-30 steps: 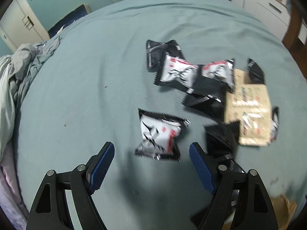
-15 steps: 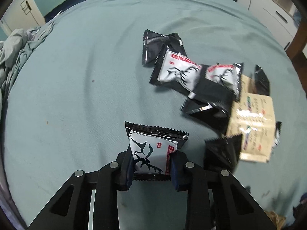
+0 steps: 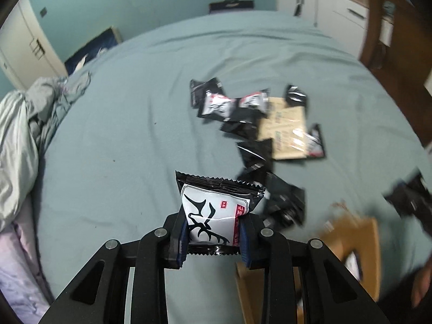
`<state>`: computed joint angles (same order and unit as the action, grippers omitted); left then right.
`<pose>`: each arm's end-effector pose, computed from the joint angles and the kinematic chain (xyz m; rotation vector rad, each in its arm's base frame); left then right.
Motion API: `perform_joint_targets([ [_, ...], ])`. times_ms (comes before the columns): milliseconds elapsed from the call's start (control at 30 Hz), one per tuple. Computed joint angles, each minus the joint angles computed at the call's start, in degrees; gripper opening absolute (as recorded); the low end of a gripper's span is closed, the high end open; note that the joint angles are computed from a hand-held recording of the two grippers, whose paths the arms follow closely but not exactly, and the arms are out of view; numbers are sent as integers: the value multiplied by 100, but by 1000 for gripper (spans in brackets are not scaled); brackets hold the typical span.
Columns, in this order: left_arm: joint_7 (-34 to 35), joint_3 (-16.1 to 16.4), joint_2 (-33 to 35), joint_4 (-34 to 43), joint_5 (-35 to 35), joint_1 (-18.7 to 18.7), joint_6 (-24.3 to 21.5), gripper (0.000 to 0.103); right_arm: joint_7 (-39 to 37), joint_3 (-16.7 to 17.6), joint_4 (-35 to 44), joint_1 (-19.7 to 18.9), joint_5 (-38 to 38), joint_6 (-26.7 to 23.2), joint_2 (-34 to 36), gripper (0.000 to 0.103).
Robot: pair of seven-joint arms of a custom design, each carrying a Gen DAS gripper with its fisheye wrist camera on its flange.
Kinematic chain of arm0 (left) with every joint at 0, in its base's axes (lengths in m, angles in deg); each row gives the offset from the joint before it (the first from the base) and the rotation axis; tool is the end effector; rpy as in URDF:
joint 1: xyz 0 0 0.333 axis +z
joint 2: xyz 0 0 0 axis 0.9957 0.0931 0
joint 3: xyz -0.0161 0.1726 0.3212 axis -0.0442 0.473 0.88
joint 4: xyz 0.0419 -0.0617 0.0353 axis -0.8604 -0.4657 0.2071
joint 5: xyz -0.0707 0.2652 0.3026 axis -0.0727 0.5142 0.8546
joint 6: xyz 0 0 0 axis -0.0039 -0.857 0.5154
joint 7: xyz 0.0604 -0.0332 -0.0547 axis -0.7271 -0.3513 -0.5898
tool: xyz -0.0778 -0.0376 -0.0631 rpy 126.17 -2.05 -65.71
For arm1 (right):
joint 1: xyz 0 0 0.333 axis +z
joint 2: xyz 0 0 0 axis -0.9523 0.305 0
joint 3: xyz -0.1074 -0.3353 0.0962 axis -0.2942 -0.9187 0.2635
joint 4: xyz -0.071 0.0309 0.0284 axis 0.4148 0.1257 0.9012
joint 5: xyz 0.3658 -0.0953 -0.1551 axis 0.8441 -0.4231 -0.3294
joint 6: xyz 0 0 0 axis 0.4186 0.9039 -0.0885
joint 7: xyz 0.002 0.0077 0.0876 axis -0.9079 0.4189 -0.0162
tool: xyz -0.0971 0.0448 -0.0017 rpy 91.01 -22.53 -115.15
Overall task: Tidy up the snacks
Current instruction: 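Lower both held packets into the box and open both grippers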
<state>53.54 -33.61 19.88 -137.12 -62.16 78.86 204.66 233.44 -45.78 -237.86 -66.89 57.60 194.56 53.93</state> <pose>0.5152 -0.1251 0.4886 -1.4157 2.3569 -0.4907 0.3742 0.2459 0.4721 -1.3595 1.9727 -0.3096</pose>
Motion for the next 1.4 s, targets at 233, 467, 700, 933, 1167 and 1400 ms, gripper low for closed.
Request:
perform_joint_targets([
  [233, 1236, 380, -808, -454, -1476, -423, -542, 29, 409, 263, -120, -189, 7, -209, -308, 26],
  [467, 1334, 266, -1188, -902, -1556, -533, -733, 29, 467, 259, -110, -12, -149, -373, -480, 26],
  [700, 1326, 257, -1353, -1112, -1505, -659, -705, 31, 415, 131, -123, 244, -160, -439, -536, 26],
  [933, 1260, 201, -1464, -1287, -1367, -614, -461, 74, 214, -122, -397, 591, 309, -43, -660, 26],
  [1167, 775, 120, -1303, -1253, -957, -363, -361, 85, -247, -152, -386, 862, 635, 52, -595, 26],
  [1400, 238, 58, -1185, -1214, -460, -196, -324, 85, -847, -287, -166, 1100, 745, -70, -277, 26],
])
